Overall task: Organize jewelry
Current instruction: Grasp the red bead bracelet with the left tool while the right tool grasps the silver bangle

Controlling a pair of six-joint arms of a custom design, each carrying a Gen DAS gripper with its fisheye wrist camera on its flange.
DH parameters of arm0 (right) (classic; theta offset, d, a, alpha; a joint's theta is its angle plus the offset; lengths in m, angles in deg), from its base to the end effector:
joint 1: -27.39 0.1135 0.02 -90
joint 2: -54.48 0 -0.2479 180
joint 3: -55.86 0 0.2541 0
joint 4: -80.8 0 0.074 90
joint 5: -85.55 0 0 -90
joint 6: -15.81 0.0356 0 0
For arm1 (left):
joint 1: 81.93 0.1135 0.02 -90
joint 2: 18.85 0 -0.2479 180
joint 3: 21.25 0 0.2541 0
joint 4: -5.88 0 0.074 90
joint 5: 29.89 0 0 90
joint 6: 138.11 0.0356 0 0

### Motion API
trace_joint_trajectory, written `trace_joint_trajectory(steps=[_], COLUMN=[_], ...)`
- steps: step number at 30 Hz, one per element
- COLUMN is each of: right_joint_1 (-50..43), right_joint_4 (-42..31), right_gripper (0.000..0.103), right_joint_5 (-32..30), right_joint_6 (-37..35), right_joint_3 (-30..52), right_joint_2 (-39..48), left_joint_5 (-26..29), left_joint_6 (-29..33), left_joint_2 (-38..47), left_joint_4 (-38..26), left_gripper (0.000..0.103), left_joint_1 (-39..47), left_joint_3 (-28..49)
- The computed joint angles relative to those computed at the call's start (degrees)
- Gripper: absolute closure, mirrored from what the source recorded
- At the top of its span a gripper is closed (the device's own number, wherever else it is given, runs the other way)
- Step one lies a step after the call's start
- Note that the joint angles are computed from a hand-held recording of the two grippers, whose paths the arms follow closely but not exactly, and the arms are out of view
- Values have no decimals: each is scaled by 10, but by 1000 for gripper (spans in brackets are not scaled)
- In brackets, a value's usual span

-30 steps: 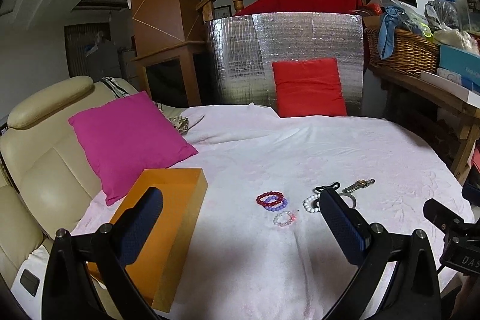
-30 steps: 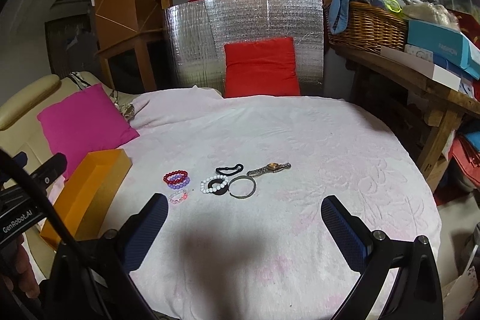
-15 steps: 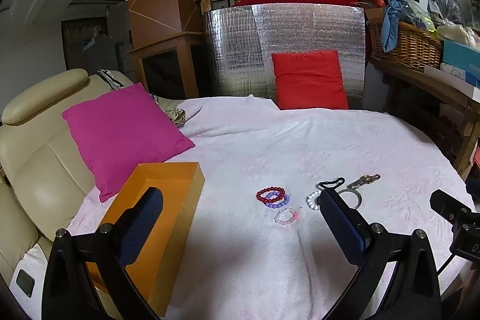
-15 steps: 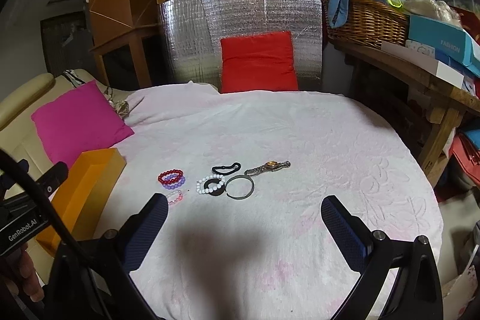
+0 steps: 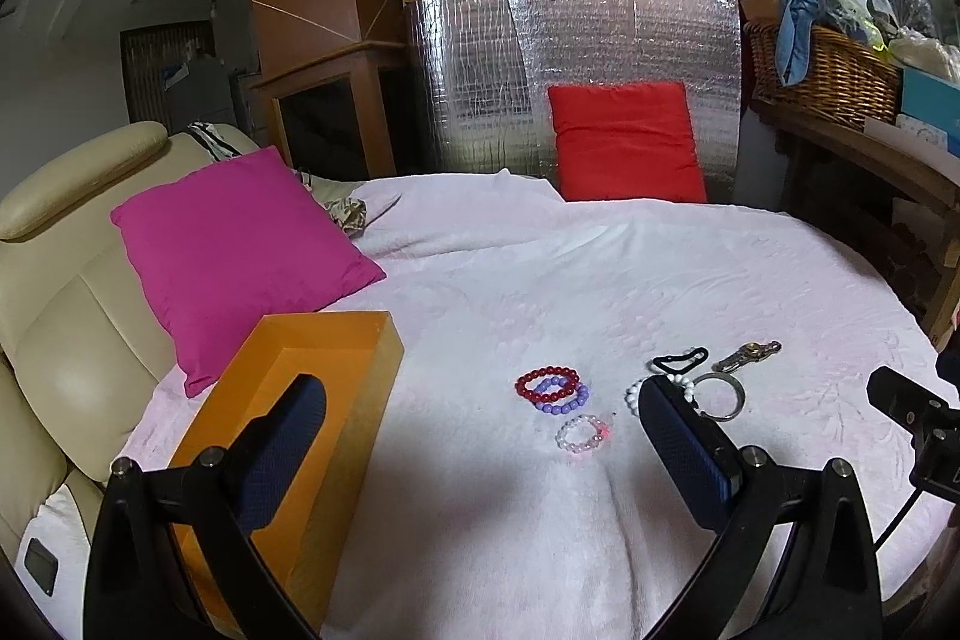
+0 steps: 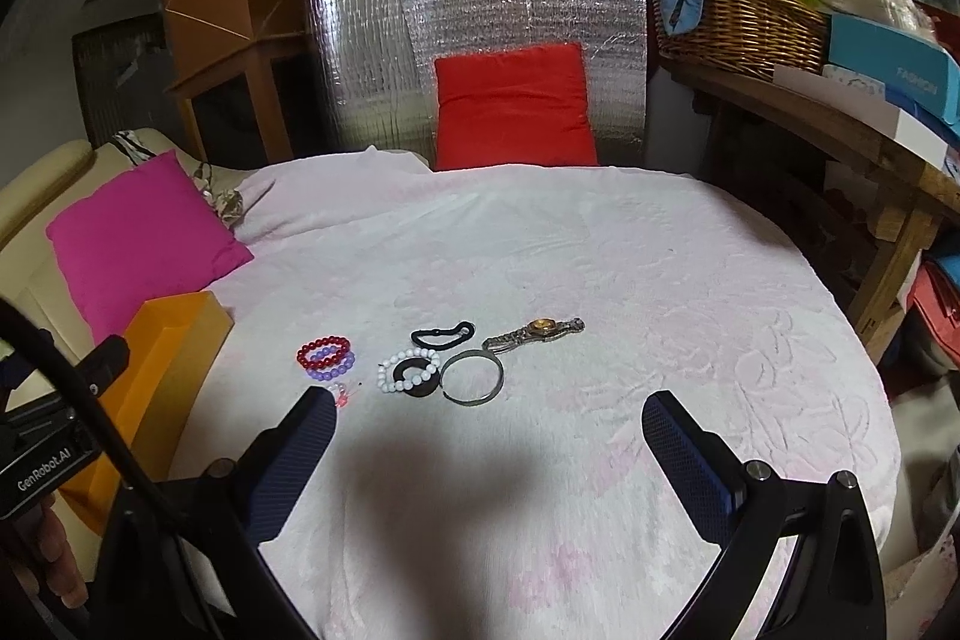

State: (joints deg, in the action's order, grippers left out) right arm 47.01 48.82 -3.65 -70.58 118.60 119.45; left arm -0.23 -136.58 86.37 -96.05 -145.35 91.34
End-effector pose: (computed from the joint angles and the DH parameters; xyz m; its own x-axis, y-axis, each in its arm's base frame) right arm 0.2447 0.0867 0.2666 -0.5490 -0.1289 -0.8258 -0.2909 0.9557 0.0442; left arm 0.1752 -0.2811 0.2940 -0.4852 -0.1358 -0.8638 -0.4332 0.8954 0.1026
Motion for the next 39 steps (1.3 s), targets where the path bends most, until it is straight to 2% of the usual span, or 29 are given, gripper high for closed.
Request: trace_joint_trajectory(steps=[4, 6, 9, 11, 13, 17, 20, 23, 24, 26, 28, 29, 31, 32, 34, 35, 39], right_joint_1=[-6, -14, -34, -50, -76, -98, -88, -67, -65, -67, -61, -55, -42, -39, -38, -40, -45], right_joint_4=[25, 39, 63, 75, 80, 74, 31, 8, -6, -34, -27, -24, -10, 0, 8, 13, 30], right_gripper=[0, 0, 0, 0, 0, 8, 24, 47, 51, 52, 57, 67, 81, 88, 93, 97, 98], right_joint_5=[-7, -14, -52, -81, -137, -188, -204, -164, -154, -170, -155, -137, -100, -89, -84, -90, -98], right_joint_6=[-6, -9, -14, -22, -27, -26, -42, -53, -47, -30, -31, -35, -42, -43, -36, -29, -22], right_joint_3=[18, 31, 50, 68, 95, 155, 223, 288, 316, 368, 378, 379, 378, 373, 367, 362, 336], right_joint_2=[46, 79, 126, 168, 223, 329, 405, 476, 503, 551, 564, 566, 571, 570, 567, 563, 544], left_joint_5=[1, 11, 49, 124, 183, 259, 286, 315, 323, 341, 359, 370, 388, 405, 439, 445, 434], left_joint_6=[49, 93, 208, 302, 342, 372, 400, 401, 402, 405, 418, 424, 428, 430, 432, 432, 434], left_joint_2=[-4, -15, -52, -82, -72, -20, 6, 29, 33, 28, 21, 26, 34, 36, 33, 33, 36], left_joint_4=[60, 117, 281, 426, 493, 541, 558, 531, 528, 541, 570, 573, 577, 586, 611, 621, 628], left_gripper=[0, 0, 0, 0, 0, 0, 0, 0, 0, 4, 13, 15, 33, 36, 45, 46, 46], left_joint_1=[25, 45, 90, 138, 177, 230, 245, 267, 274, 284, 293, 299, 310, 317, 326, 327, 328], left_joint_3=[-24, -52, -134, -209, -240, -244, -225, -204, -201, -212, -231, -230, -231, -234, -246, -249, -246])
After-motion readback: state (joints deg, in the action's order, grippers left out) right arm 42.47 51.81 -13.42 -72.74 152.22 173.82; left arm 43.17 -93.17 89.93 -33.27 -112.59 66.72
